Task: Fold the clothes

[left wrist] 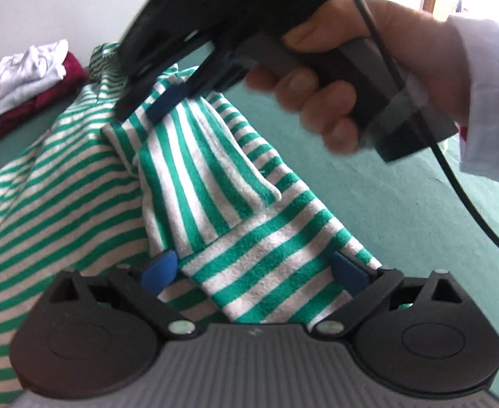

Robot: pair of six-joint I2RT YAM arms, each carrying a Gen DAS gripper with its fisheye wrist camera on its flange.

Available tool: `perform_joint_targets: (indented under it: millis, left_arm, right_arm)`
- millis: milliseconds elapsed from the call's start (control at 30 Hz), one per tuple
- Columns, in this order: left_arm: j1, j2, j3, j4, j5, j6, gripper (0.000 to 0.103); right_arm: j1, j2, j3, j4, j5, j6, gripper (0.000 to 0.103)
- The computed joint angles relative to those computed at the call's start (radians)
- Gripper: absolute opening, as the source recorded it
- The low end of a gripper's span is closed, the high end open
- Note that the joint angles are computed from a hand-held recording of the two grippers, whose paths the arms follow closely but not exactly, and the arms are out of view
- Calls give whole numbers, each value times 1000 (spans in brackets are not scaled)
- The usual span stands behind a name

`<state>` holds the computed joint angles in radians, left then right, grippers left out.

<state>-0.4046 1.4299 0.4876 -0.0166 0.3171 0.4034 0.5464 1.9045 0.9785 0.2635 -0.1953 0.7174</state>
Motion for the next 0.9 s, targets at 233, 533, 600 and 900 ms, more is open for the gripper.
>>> perform_joint_targets:
  millis: [233,533,600,900]
  left_arm:
    - [-8,17,17,-6,-23,-35,102]
    - [-20,0,5,3,-47,-66,102]
    - [-32,-16,11,-25,-70,-67,102]
    - [16,-211,-40,-77,-58,-77,94]
  right_arm:
    - [-28,97,111,-1,116,36,0]
    - [-55,92,26,91,-68,136,7]
    - [-61,70,-14,137,-43,222,18]
    - [-43,-99,-235,187,-105,174,27]
